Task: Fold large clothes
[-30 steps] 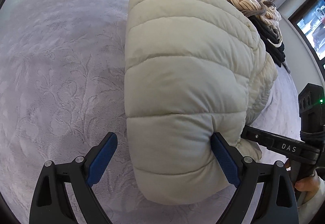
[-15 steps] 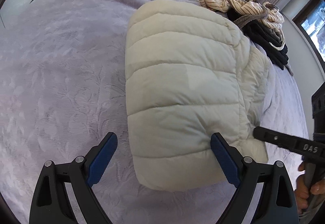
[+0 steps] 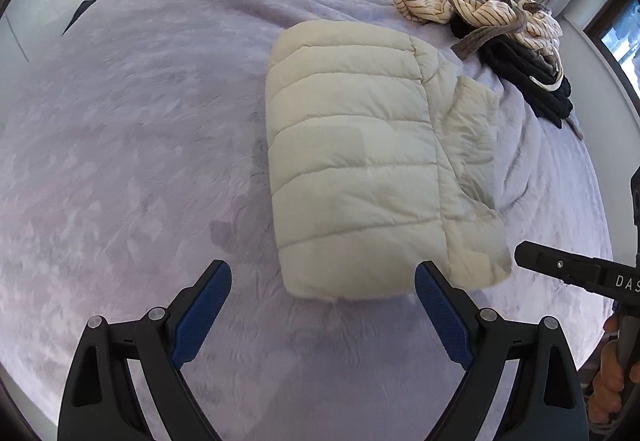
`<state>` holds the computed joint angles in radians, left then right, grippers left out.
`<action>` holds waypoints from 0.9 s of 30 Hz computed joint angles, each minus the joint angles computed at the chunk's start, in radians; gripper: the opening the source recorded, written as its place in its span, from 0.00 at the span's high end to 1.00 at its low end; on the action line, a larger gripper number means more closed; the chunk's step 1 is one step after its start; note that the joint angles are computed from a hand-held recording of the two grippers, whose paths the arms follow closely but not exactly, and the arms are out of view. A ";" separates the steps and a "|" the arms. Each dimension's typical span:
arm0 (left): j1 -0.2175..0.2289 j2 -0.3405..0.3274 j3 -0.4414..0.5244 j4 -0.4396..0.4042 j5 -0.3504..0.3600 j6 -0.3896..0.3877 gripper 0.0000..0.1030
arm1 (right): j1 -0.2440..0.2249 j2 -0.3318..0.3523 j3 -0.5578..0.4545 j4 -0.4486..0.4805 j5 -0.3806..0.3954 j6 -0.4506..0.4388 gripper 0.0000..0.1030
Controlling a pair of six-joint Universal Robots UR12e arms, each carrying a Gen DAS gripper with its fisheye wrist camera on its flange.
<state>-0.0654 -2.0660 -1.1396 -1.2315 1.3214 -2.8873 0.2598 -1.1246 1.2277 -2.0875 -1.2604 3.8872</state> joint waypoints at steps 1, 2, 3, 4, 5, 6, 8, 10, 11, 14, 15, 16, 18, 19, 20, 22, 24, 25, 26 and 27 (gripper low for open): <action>0.002 0.008 -0.004 -0.002 0.001 -0.006 0.09 | 0.001 -0.003 -0.001 0.005 -0.003 0.000 0.69; 0.004 0.015 -0.007 -0.006 -0.001 -0.010 0.09 | 0.005 -0.005 -0.005 0.013 -0.009 0.000 0.62; 0.007 0.020 -0.009 -0.011 -0.004 -0.014 0.09 | 0.009 -0.006 -0.012 0.024 -0.017 -0.002 0.60; 0.009 0.023 -0.008 -0.018 -0.008 -0.020 0.09 | 0.012 -0.006 -0.017 0.030 -0.023 -0.001 0.59; 0.012 0.030 -0.009 -0.026 -0.012 -0.029 0.09 | 0.015 -0.006 -0.021 0.035 -0.028 -0.001 0.59; 0.014 0.035 -0.012 -0.029 -0.011 -0.032 0.09 | 0.017 -0.009 -0.025 0.040 -0.031 0.001 0.59; 0.014 0.047 -0.020 -0.032 0.002 -0.036 0.00 | 0.022 -0.011 -0.030 0.044 -0.036 0.007 0.57; 0.015 0.057 -0.022 -0.036 0.011 -0.026 0.00 | 0.025 -0.015 -0.032 0.041 -0.037 0.010 0.49; 0.014 0.061 -0.021 -0.040 0.018 -0.017 0.00 | 0.028 -0.016 -0.035 0.039 -0.041 0.013 0.46; 0.012 0.073 -0.024 -0.039 0.035 -0.001 0.00 | 0.035 -0.020 -0.049 0.055 -0.057 0.015 0.40; 0.011 0.078 -0.027 -0.029 0.039 0.003 0.00 | 0.038 -0.022 -0.053 0.057 -0.064 0.017 0.30; 0.011 0.087 -0.033 -0.012 0.044 0.007 0.00 | 0.042 -0.023 -0.060 0.064 -0.076 0.018 0.24; 0.007 0.097 -0.040 0.012 0.058 0.009 0.00 | 0.051 -0.023 -0.080 0.091 -0.115 0.018 0.18; 0.005 0.100 -0.040 0.016 0.063 0.007 0.00 | 0.056 -0.021 -0.095 0.115 -0.134 0.014 0.18; 0.006 0.103 -0.037 0.016 0.067 0.006 0.00 | 0.061 -0.017 -0.111 0.142 -0.155 0.012 0.17; 0.007 0.107 -0.028 0.003 0.059 -0.004 0.00 | 0.072 -0.011 -0.141 0.188 -0.200 0.009 0.07; 0.008 0.111 -0.021 -0.003 0.059 -0.014 0.00 | 0.083 -0.010 -0.160 0.204 -0.246 0.004 0.00; 0.008 0.112 -0.019 -0.002 0.062 -0.018 0.00 | 0.089 -0.011 -0.166 0.205 -0.272 0.001 0.00; 0.008 0.115 -0.015 -0.002 0.068 -0.021 0.00 | 0.095 -0.011 -0.177 0.215 -0.299 -0.002 0.00; 0.007 0.117 -0.013 -0.002 0.072 -0.025 0.00 | 0.098 -0.010 -0.185 0.222 -0.313 -0.002 0.00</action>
<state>-0.0588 -1.9492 -1.1527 -1.2332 1.3937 -2.9125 0.3581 -1.1349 1.0428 -1.8655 -1.5734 3.8848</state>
